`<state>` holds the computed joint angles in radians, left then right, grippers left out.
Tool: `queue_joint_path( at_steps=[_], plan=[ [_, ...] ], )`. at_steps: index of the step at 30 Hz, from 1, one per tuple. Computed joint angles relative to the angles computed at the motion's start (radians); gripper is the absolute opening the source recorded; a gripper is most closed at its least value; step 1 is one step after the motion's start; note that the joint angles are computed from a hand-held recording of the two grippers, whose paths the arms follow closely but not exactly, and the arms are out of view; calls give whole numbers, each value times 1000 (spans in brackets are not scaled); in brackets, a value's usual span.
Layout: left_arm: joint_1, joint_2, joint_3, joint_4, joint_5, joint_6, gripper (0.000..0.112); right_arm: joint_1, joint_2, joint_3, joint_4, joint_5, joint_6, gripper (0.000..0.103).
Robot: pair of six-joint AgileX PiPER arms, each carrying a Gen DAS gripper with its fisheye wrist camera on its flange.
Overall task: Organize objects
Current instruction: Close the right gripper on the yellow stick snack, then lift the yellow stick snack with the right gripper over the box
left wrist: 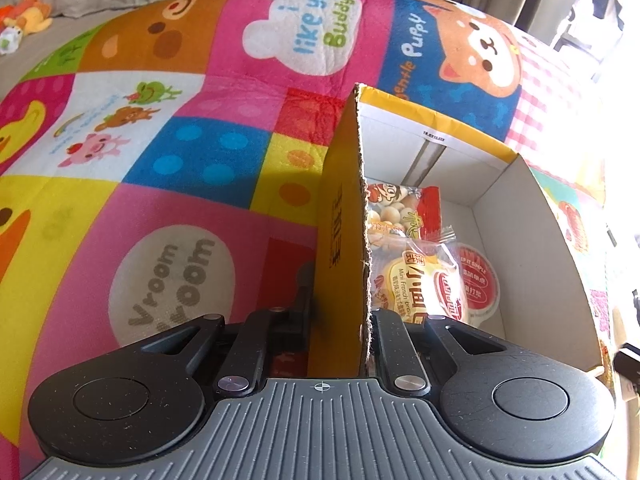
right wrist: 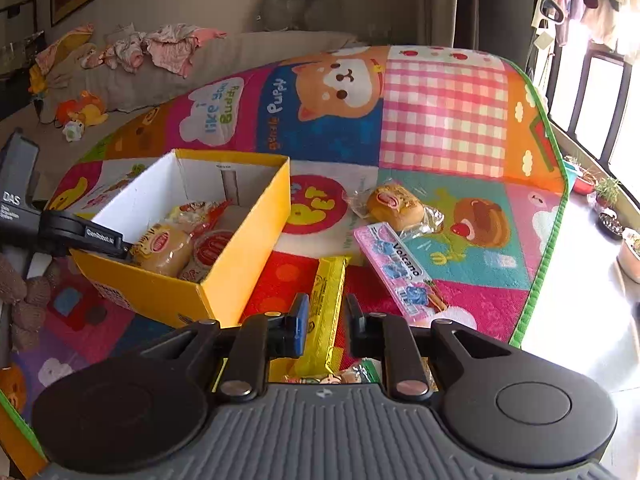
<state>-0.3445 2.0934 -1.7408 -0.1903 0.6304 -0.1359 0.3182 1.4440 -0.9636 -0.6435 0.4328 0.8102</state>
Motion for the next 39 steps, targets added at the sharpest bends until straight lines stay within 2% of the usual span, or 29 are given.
queue_joint_path(
  at_steps=[2,7,9,11,13,14,16,17,19,22,25,27,30,35,39],
  plan=[
    [0,0,2,1,-4,-3,15,-21,37,5,12,-27,7,20],
    [-3,-5,12,4,-13,-3,15,-71,159,-64,112,-87,-29,35],
    [-1,-5,12,1,-13,-1,15,-61,221,-118,79,-70,7,40],
    [-2,-4,11,2,-12,-2,15,-54,295,-196,78,-18,16,40],
    [-2,-4,11,-1,-13,1,15,-63,344,-243,144,-7,-40,40],
    [-1,-3,9,-2,-11,2,15,-59,354,-249,120,-5,-19,40],
    [-2,-1,5,3,-7,0,15,-39,363,-263,69,19,15,32],
    [-2,0,2,3,-4,0,15,-36,358,-264,81,25,3,24],
    [-1,0,3,-3,-7,7,15,-36,336,-255,137,23,-49,24],
    [4,-2,12,-22,-15,28,15,10,257,-198,50,28,23,24],
    [3,-3,14,-18,-18,27,15,51,137,-112,59,19,8,24],
    [2,-2,14,-14,-21,23,15,110,48,-55,-8,54,57,24],
    [-1,-2,15,-4,-26,15,15,154,-83,2,112,83,-43,23],
    [-2,-1,11,-2,-22,15,15,233,-196,-2,142,163,-50,23],
    [-2,1,8,-3,-22,14,15,255,-225,-62,194,186,-118,23]
  ],
)
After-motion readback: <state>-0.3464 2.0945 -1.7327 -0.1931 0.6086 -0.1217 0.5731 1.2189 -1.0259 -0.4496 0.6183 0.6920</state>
